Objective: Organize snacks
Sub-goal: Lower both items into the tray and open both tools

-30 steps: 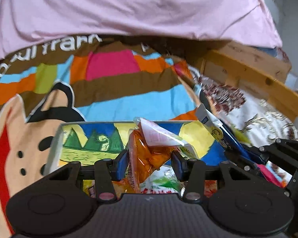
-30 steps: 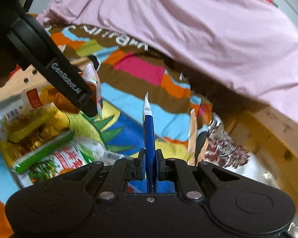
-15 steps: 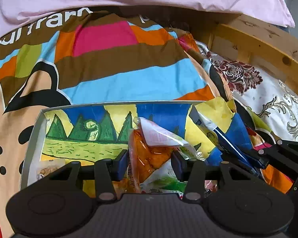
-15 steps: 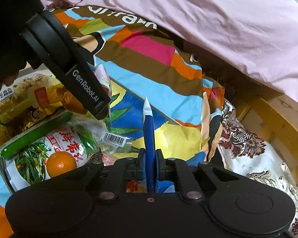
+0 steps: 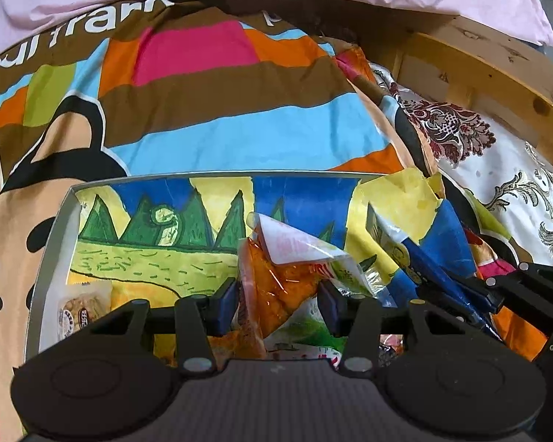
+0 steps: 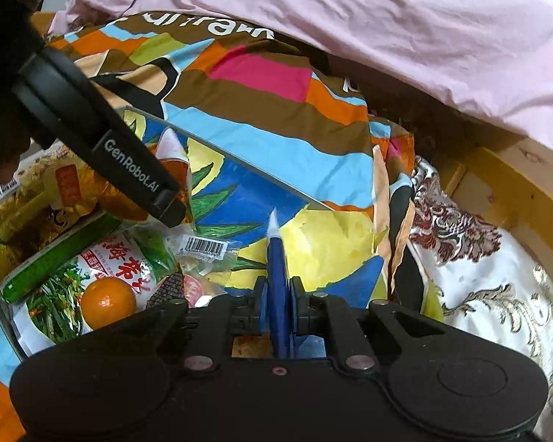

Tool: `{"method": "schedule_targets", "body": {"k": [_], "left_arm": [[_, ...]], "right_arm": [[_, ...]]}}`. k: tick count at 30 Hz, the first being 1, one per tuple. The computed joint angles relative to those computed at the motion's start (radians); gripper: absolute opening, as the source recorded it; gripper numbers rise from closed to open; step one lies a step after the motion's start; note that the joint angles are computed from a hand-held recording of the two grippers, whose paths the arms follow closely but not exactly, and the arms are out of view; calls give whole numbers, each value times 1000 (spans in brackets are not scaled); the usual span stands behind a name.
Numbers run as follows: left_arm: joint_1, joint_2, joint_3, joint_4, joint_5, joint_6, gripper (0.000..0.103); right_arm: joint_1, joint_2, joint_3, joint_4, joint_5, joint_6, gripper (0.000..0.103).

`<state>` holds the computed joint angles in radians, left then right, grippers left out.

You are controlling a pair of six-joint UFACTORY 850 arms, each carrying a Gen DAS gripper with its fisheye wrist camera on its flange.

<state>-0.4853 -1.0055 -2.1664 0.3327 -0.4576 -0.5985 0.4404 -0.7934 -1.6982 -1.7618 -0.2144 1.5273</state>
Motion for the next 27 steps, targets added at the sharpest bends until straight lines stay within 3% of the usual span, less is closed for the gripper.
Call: {"method": "schedule_targets", "body": {"k": [8, 15, 22, 27], "left_arm": [[3, 3, 1, -26, -10, -6, 55], [1, 55, 68, 23, 24, -55, 66], [-7, 153, 188, 199, 77, -232, 84], [-18, 242, 313, 497, 120, -540, 101]], "right_arm": [[-3, 7, 11, -38, 9, 59, 20], [-6, 53, 71, -278, 8, 333, 33], [-5, 119, 138, -533, -22, 643, 56], [0, 173, 196, -690, -65, 834, 73]]}}
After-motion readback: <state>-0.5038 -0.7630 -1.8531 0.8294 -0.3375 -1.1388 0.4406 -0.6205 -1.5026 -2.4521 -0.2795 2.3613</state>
